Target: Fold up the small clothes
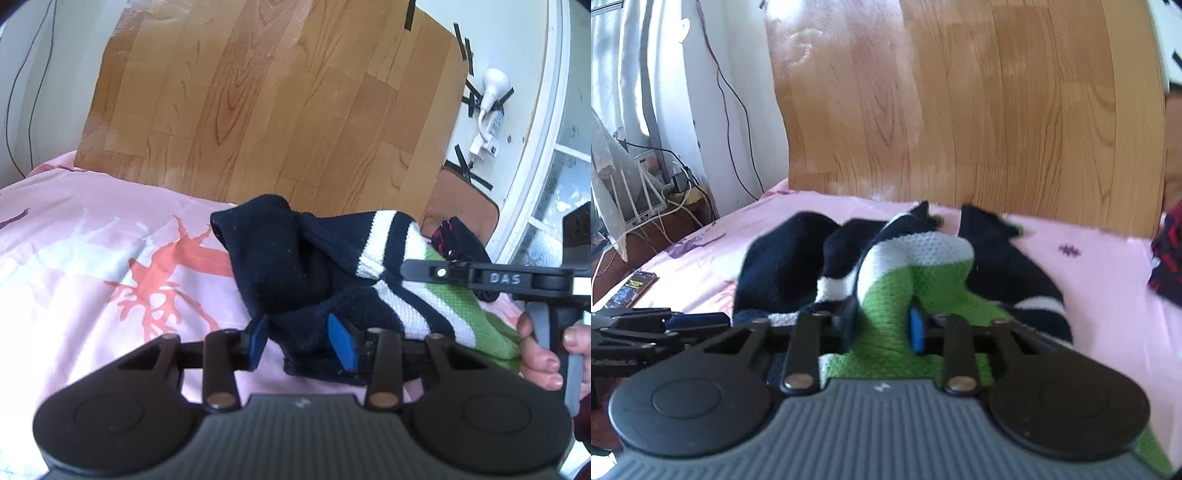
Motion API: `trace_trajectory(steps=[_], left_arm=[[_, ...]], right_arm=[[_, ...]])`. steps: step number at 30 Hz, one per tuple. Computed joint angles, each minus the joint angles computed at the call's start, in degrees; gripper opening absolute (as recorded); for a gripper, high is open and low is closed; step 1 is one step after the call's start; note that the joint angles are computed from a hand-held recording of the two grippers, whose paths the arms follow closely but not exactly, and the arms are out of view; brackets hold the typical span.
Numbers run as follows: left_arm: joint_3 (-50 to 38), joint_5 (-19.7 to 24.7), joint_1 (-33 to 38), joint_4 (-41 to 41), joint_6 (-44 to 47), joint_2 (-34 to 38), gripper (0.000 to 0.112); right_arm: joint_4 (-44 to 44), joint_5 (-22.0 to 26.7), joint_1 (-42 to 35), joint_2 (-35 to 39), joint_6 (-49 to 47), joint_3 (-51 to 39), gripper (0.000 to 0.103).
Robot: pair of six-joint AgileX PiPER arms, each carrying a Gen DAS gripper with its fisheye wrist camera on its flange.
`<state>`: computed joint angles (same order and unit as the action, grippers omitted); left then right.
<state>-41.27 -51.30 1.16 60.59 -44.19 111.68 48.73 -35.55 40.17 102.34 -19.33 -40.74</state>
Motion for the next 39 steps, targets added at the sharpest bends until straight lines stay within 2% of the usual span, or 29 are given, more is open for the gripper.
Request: trace_trajectory(steps=[5, 7, 9, 10, 11, 14, 17, 18, 19, 21, 24, 25, 26, 27, 28, 29, 31, 33, 36, 37, 39], left_arm=[[1.54, -2.78, 1.23, -3.21, 0.98, -0.05, 0.037], [1.89, -2.88, 1.98, -3.74, 0.55, -0.45, 0.037], [2.57, -4.12, 3.73, -3.45, 0.59, -1.16, 0.037], [3.04, -4.39, 4.51, -3.64, 1.32, -1.87, 0.037], [3.22, -4.14, 4.97, -3.64, 1.83, -3.18, 0.037], [1.83, -3.98, 5.24, -0.66, 1.45, -6.24, 0.038], [-0.76, -2.61, 2.0, 0.5, 3.48, -8.89, 0.047], [-1.98, -1.8, 0.61, 1.19, 3.14, -9.3, 0.057], [-3.64, -0.6, -1.14, 2.21, 2.1, -9.54, 0.065], [-7.02, 3.21, -5.25, 4.63, -0.83, -9.47, 0.074], [-13.47, 11.25, -12.18, 11.68, -8.9, -7.3, 0.075], [-15.65, 15.38, -15.07, 14.11, -11.81, -6.33, 0.069], [-17.25, 19.4, -17.54, 16.01, -13.86, -5.34, 0.057], [-18.7, 23.1, -19.73, 17.63, -15.88, -4.45, 0.023], [-19.56, 26.66, -21.53, 16.97, -15.94, -3.66, 0.016], [-19.18, 27.91, -22.06, 14.02, -13.74, -3.72, 0.015], [-17.28, 26.49, -20.53, 11.84, -12.13, -5.68, 0.013], [-13.14, 21.89, -16.47, 7.55, -8.17, -9.71, 0.012], [-6.59, 16.02, -8.0, 0.71, -3.15, -15.72, 0.012], [-5.11, 15.68, -5.67, -1.06, -2.73, -17.12, 0.012], [-3.37, 19.79, -3.66, -6.23, -0.13, -18.62, 0.015]], right_arm=[[-2.17, -0.11, 1.07, -1.18, -0.33, -0.87, 0.023], [-4.72, 1.83, 1.54, -0.92, -1.27, -1.76, 0.023], [-5.83, 7.37, 1.43, 0.17, -4.44, -3.58, 0.027], [-3.71, 9.4, 1.95, 1.35, -8.78, -4.68, 0.03], [-0.45, 9.15, 3.16, 2.37, -13.98, -5.13, 0.039], [2.19, 3.58, 6.91, 3.11, -19.98, -3.39, 0.055], [-2.45, 1.89, 6.77, -0.29, -12.57, 0.96, 0.059], [-3.61, 0.85, 6.93, -1.76, -9.42, 2.79, 0.06], [-3.61, -0.46, 7.42, -3.06, -7.25, 4.45, 0.061], [-2.41, -4.04, 8.48, -5.9, -3.4, 8.86, 0.062], [6.42, -11.21, 12.93, -9.31, -0.83, 15.24, 0.062], [9.7, -13.34, 14.29, -10.75, -0.06, 17.45, 0.062], [12.93, -15.28, 15.55, -12.27, 1.02, 19.66, 0.062], [15.06, -16.72, 16.13, -13.71, 2.86, 21.78, 0.063], [16.78, -17.87, 16.26, -15.37, 5.46, 24.14, 0.063], [18.46, -18.82, 16.43, -16.99, 8.08, 26.33, 0.063], [20.38, -20.96, 16.73, -18.86, 14.86, 30.66, 0.063], [20.69, -23.01, 16.93, -20.08, 20.92, 34.06, 0.063], [16.5, -25.18, 14.67, -20.18, 27.49, 37.18, 0.063], [13.42, -26.04, 13.04, -18.97, 30.08, 37.75, 0.063], [4.16, -27.9, 7.81, -15.24, 36.68, 38.58, 0.063]])
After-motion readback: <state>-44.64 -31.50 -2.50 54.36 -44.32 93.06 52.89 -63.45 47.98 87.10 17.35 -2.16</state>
